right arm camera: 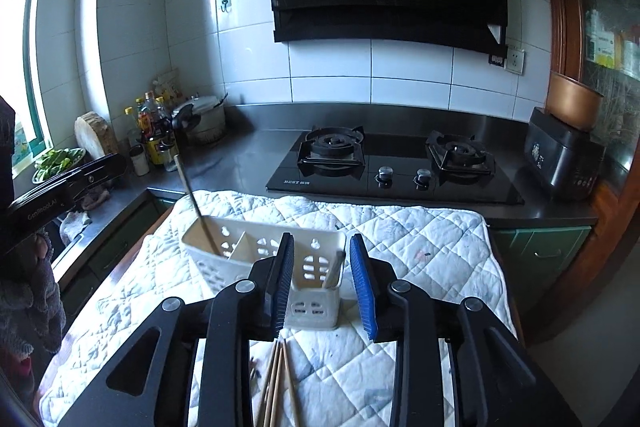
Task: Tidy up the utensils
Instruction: 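Lower the left gripper's stick into the holder and open while the right gripper does likewise, then move both open grippers back down to the remaining wooden sticks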
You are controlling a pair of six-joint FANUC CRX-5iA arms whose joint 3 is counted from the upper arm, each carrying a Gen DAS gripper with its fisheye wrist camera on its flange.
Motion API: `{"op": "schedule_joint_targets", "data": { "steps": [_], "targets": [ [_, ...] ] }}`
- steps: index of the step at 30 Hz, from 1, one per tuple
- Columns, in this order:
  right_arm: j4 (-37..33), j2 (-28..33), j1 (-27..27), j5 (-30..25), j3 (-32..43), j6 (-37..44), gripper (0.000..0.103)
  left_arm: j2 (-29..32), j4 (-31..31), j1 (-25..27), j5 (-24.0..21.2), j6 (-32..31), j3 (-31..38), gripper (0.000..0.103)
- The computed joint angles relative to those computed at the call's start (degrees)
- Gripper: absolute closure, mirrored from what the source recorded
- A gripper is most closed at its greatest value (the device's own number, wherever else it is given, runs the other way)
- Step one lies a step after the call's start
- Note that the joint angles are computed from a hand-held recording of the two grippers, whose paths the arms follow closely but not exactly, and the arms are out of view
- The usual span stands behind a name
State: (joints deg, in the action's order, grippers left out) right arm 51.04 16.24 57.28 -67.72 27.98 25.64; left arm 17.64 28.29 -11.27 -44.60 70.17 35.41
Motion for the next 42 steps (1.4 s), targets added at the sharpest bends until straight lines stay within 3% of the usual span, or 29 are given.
{"op": "schedule_joint_targets", "data": {
  "steps": [9,18,28,36,42],
  "targets": [
    [-2.1,-9.3,7.8,-0.9,-16.7,-6.2,0.074,-12.9,2.9,2.0,0.4,-4.4,-18.4,0.07],
    [-8.4,-10.7,11.4,-0.3,-25.7,-6.7,0.08,-22.1,7.6,4.1,-0.1,-6.6,-35.6,0.067],
    [-12.2,-8.7,9.6,1.8,-27.1,-5.2,0.087,-24.3,3.5,4.3,-4.2,-5.3,-41.8,0.067],
    [-13.8,-7.5,8.3,1.6,-26.4,-4.0,0.095,-23.5,0.4,2.5,-7.9,-4.5,-42.1,0.068],
    [-13.8,-8.0,8.3,2.3,-27.0,-4.4,0.096,-21.6,-2.1,0.0,-9.4,-3.5,-40.4,0.07]
  ]
}}
